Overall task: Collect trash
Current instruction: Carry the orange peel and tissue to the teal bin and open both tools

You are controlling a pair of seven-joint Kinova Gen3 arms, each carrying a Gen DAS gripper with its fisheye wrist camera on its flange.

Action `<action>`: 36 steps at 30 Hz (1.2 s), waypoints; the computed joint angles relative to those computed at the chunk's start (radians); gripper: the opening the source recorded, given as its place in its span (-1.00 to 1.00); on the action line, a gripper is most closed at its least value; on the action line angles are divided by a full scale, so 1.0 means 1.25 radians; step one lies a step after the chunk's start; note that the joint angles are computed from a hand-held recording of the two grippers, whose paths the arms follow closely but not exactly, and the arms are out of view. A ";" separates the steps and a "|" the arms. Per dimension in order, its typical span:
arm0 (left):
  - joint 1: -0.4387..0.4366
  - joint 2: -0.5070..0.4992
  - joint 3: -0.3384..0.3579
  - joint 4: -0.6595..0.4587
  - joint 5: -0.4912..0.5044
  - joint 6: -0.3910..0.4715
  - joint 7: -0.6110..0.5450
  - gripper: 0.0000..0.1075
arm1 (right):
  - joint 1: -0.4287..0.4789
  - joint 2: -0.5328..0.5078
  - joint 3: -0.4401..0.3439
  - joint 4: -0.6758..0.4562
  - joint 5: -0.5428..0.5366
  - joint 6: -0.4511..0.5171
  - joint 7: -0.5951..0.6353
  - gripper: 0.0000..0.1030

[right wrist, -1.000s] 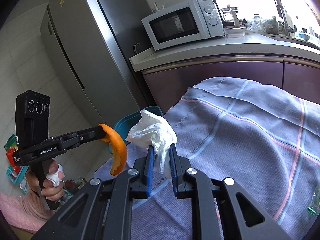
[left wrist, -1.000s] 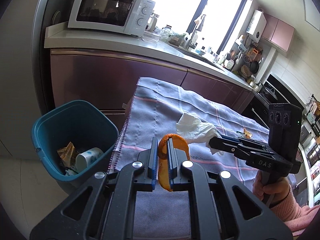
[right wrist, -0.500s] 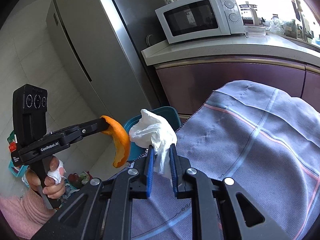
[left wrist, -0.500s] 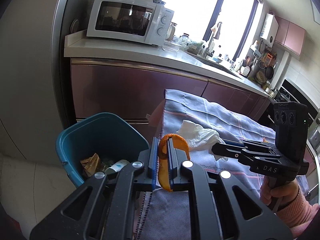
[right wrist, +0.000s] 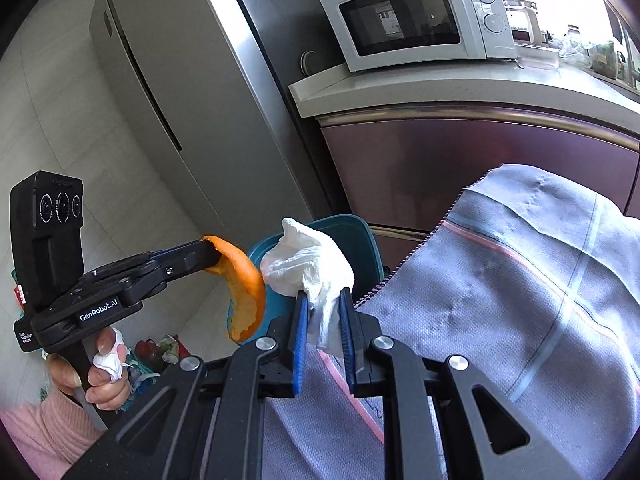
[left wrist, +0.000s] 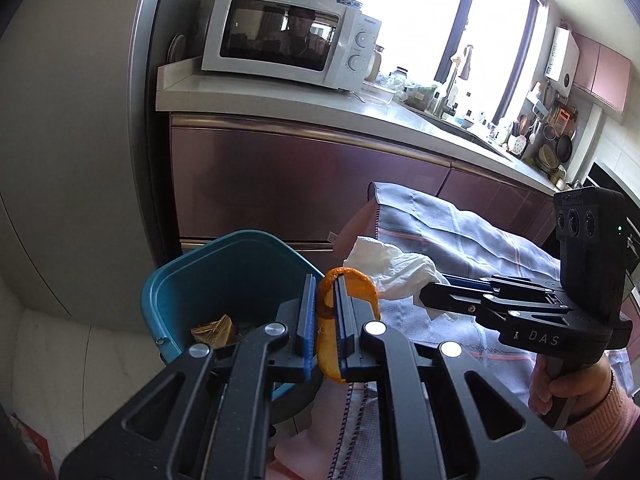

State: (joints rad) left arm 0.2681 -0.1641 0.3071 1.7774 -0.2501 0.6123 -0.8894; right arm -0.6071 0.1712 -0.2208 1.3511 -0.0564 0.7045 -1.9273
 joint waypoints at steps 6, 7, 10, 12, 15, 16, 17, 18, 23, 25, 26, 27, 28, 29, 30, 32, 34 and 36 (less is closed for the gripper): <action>-0.007 0.016 -0.006 0.002 -0.014 -0.002 0.012 -0.83 | -0.017 0.042 0.005 -0.054 0.017 0.035 0.000 -0.73; -0.006 0.015 -0.005 0.004 -0.018 -0.001 0.018 -0.83 | -0.019 0.047 0.006 -0.061 0.018 0.039 -0.001 -0.73; -0.005 0.021 -0.012 0.007 -0.021 -0.004 0.021 -0.83 | -0.027 0.066 0.010 -0.083 0.021 0.056 -0.003 -0.73; -0.005 0.026 -0.017 0.008 -0.023 -0.007 0.022 -0.83 | -0.034 0.083 0.014 -0.105 0.027 0.069 -0.006 -0.73; -0.006 0.036 -0.022 0.010 -0.028 -0.013 0.028 -0.83 | -0.044 0.107 0.020 -0.135 0.034 0.090 -0.010 -0.73; -0.005 0.036 -0.022 0.011 -0.032 -0.012 0.034 -0.83 | -0.048 0.115 0.023 -0.147 0.037 0.098 -0.012 -0.73; -0.004 0.040 -0.024 0.010 -0.034 -0.012 0.035 -0.83 | -0.052 0.123 0.026 -0.158 0.039 0.106 -0.015 -0.72; -0.003 0.046 -0.028 0.009 -0.031 -0.014 0.033 -0.83 | -0.055 0.132 0.028 -0.171 0.042 0.115 -0.017 -0.72; 0.005 0.071 -0.043 0.006 -0.037 -0.018 0.037 -0.83 | -0.075 0.175 0.040 -0.237 0.056 0.164 -0.026 -0.68; 0.010 0.084 -0.042 0.003 -0.057 -0.016 0.056 -0.83 | -0.080 0.197 0.044 -0.273 0.056 0.194 -0.023 -0.65; 0.015 0.091 -0.043 -0.001 -0.065 -0.013 0.064 -0.83 | -0.084 0.207 0.047 -0.289 0.059 0.208 -0.024 -0.59; 0.019 0.099 -0.046 -0.003 -0.069 -0.013 0.070 -0.83 | -0.087 0.216 0.049 -0.303 0.060 0.220 -0.022 -0.57; 0.023 0.106 -0.053 -0.005 -0.062 -0.016 0.062 -0.83 | -0.091 0.227 0.053 -0.321 0.062 0.234 -0.023 -0.53; 0.027 0.114 -0.059 -0.007 -0.058 -0.018 0.056 -0.83 | -0.094 0.235 0.056 -0.332 0.063 0.241 -0.025 -0.52; 0.031 0.122 -0.063 -0.011 -0.063 -0.014 0.062 -0.83 | -0.096 0.243 0.058 -0.344 0.063 0.249 -0.025 -0.52; 0.041 0.137 -0.072 -0.015 -0.064 -0.019 0.060 -0.82 | -0.100 0.253 0.063 -0.357 0.063 0.257 -0.029 -0.50; 0.050 0.153 -0.081 -0.021 -0.066 -0.020 0.065 -0.82 | -0.097 0.260 0.065 -0.364 0.058 0.260 -0.031 -0.43; 0.057 0.166 -0.092 -0.022 -0.061 -0.028 0.063 -0.82 | -0.096 0.262 0.067 -0.363 0.055 0.258 -0.036 -0.36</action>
State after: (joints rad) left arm 0.3392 0.0439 0.1921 1.7500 -0.3265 0.5774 -0.8104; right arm -0.7275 0.4984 -0.1367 0.8978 0.0129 1.0267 -1.9721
